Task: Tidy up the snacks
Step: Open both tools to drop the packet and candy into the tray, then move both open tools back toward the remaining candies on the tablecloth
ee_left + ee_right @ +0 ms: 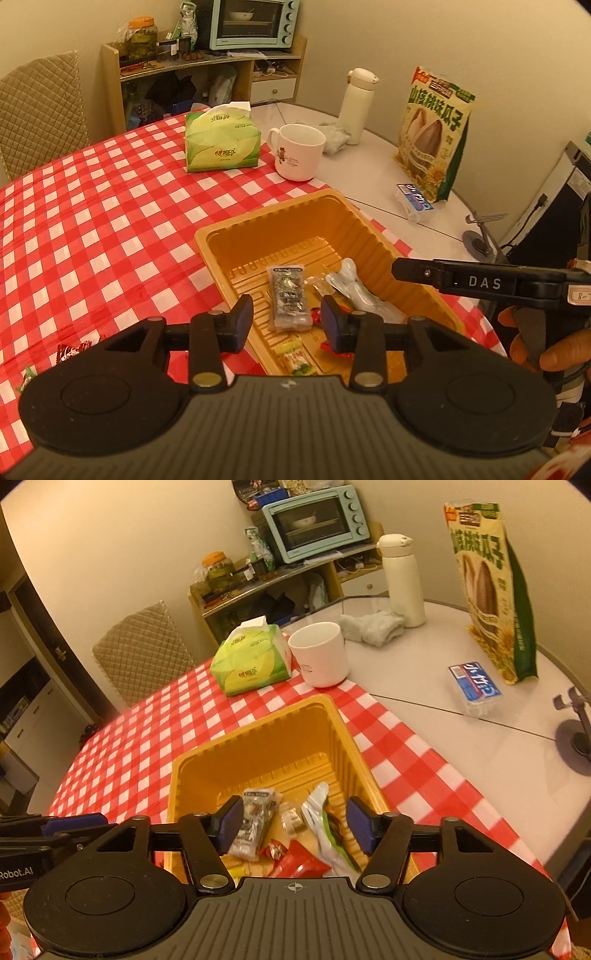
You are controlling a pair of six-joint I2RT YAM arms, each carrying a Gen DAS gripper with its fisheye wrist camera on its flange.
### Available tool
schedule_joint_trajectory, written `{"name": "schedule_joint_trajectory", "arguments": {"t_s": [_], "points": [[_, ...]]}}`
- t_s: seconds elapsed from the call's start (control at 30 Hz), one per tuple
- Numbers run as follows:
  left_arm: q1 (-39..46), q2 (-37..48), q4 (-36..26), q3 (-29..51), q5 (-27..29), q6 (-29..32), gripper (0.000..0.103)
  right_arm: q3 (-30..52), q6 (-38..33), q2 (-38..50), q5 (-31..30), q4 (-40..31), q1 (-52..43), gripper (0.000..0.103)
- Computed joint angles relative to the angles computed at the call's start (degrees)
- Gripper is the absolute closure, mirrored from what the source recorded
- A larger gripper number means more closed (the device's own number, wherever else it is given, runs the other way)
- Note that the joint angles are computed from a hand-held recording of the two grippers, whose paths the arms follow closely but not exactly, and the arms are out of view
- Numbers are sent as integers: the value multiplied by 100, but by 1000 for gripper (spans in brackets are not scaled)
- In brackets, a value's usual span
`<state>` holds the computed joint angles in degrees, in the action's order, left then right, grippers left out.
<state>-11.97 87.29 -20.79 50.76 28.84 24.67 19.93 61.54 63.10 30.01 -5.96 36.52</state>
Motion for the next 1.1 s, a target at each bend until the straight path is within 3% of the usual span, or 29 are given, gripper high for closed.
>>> {"name": "schedule_joint_trajectory", "arguments": {"t_s": [0.3,0.63,0.8,1.1], "points": [[549,-571,-490,-287,294,383,59,289,1273,-431,828,-1515,1413,29],[1568,-983,-1123,-519,583,1199,57,954,2932,339,1393,-2829,3029,27],[2122,-868,-1379,-518,611,1585,57,1258,3446,873,1337,-2949,3435,27],[3048,-396,-1703,-243,660,2267,57,1794,2969,1911,920,-2016,3596,27]]}}
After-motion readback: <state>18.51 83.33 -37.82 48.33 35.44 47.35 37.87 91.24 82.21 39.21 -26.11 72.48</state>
